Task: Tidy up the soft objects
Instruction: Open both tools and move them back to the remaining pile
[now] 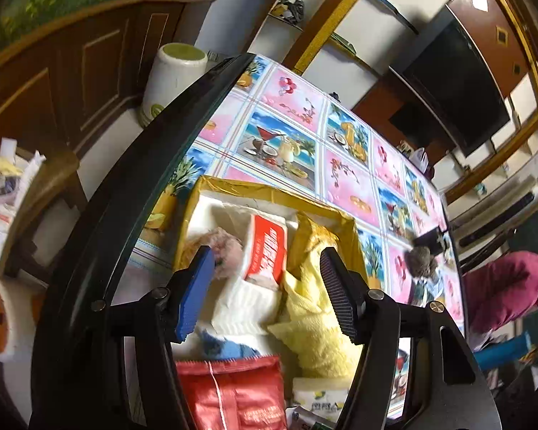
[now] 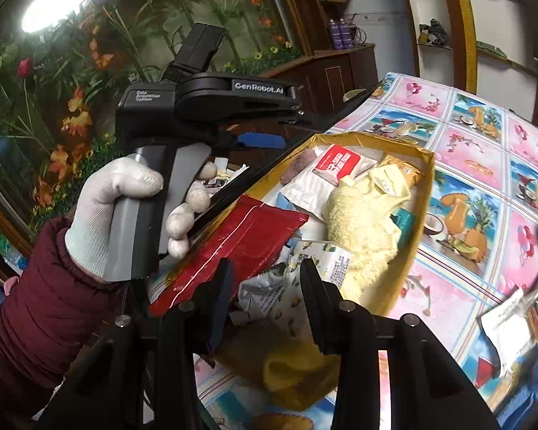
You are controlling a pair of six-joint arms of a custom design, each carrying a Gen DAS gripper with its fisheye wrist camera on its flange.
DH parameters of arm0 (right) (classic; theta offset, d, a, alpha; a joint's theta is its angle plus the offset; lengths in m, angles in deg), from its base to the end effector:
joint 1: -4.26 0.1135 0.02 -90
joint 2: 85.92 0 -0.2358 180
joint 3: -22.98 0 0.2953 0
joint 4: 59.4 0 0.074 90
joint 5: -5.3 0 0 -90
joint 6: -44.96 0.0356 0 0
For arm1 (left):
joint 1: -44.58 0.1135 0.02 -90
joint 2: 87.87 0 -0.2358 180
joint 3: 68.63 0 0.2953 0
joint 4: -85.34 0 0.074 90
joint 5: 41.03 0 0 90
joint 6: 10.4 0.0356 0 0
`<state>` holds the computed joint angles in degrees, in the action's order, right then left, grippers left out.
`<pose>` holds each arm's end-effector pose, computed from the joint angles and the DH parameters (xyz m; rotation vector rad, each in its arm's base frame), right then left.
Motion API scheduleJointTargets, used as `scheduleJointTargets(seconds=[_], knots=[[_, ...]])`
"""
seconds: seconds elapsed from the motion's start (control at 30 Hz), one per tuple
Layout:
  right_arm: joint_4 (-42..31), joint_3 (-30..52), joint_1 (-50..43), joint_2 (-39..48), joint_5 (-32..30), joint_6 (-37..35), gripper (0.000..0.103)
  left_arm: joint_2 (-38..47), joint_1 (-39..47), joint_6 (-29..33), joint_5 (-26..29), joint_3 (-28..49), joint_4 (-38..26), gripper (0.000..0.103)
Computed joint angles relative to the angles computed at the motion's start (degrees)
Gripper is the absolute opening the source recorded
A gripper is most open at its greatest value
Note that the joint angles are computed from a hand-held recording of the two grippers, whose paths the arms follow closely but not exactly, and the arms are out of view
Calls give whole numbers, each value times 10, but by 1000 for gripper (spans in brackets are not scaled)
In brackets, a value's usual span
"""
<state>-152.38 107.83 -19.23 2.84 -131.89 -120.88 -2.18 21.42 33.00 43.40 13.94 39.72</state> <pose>0.2835 -0.0947 0.2316 -1.0298 2.2422 0.8105 0.3409 -0.1421 0.2503 -0.5445 2.4028 -0.4320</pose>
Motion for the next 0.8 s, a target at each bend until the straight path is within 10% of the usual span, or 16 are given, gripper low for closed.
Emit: scheduleJointTargets(seconds=[0.47, 0.73, 0.8], knots=[[-66, 119, -123, 126, -27, -34, 44, 19, -171, -10, -139, 91, -51, 62], [-57, 194, -181, 203, -33, -17, 44, 66, -303, -11, -450, 197, -147, 63], [-55, 216, -192, 227, -37, -2, 44, 80, -340, -3, -532, 215, -148, 95]])
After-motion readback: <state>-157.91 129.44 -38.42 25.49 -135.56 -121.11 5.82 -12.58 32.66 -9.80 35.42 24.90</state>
